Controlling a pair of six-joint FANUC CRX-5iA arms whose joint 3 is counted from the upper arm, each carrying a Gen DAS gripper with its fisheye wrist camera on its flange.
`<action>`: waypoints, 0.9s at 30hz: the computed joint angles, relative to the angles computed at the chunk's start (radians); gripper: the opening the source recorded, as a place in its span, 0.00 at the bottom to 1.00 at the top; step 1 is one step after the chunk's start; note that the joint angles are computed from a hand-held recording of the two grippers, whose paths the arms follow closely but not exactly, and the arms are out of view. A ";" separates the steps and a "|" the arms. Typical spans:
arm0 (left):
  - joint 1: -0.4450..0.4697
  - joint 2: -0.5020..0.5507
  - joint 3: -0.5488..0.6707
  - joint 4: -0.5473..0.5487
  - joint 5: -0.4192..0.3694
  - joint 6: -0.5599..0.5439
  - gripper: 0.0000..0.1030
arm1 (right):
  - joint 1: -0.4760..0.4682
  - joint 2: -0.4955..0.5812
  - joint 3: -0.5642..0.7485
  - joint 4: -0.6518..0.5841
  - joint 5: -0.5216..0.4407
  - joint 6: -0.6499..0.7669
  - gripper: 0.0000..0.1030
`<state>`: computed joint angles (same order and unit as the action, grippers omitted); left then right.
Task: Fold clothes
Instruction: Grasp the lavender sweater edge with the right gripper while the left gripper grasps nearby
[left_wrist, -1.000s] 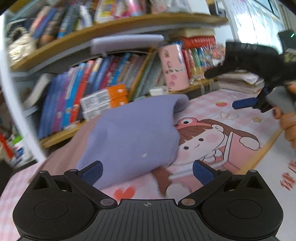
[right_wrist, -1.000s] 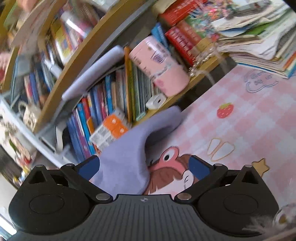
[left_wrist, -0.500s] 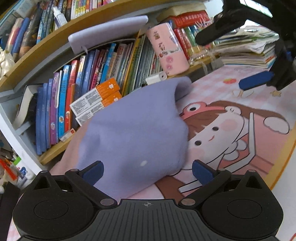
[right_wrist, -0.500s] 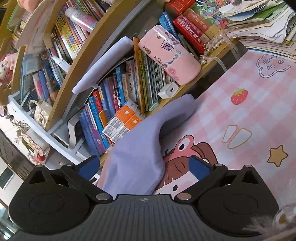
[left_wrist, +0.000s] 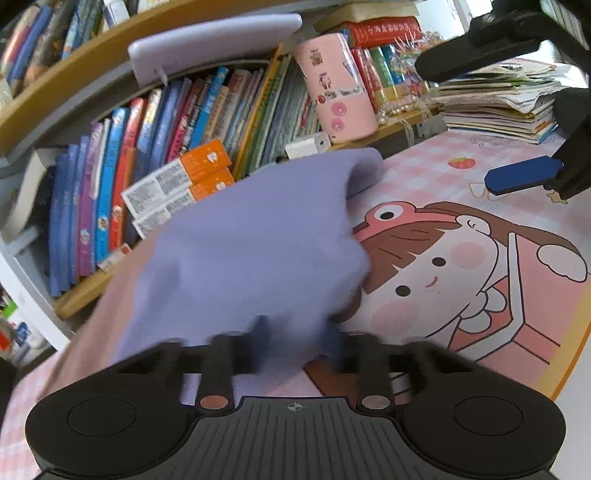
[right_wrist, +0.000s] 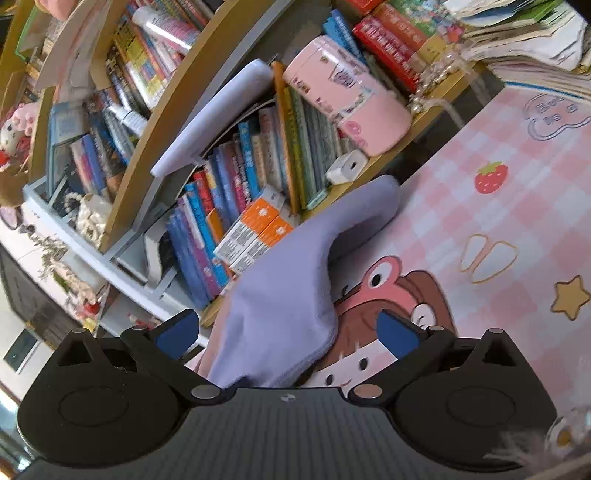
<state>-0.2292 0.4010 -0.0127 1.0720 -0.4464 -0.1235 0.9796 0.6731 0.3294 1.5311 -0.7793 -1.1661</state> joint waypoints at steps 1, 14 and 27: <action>0.009 0.004 0.014 -0.019 -0.028 0.032 0.12 | -0.001 0.000 0.000 0.001 0.005 -0.002 1.00; 0.225 -0.186 -0.183 0.153 -0.664 -0.066 0.08 | -0.025 -0.013 -0.040 0.004 0.106 -0.106 1.00; 0.242 -0.234 -0.236 0.087 -0.604 -0.091 0.15 | 0.002 -0.011 -0.032 -0.101 0.021 -0.062 0.48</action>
<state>0.0130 0.1674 -0.2490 1.1592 -1.0505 -0.2147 0.9818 0.6622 0.2973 1.4302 -0.7586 -1.2283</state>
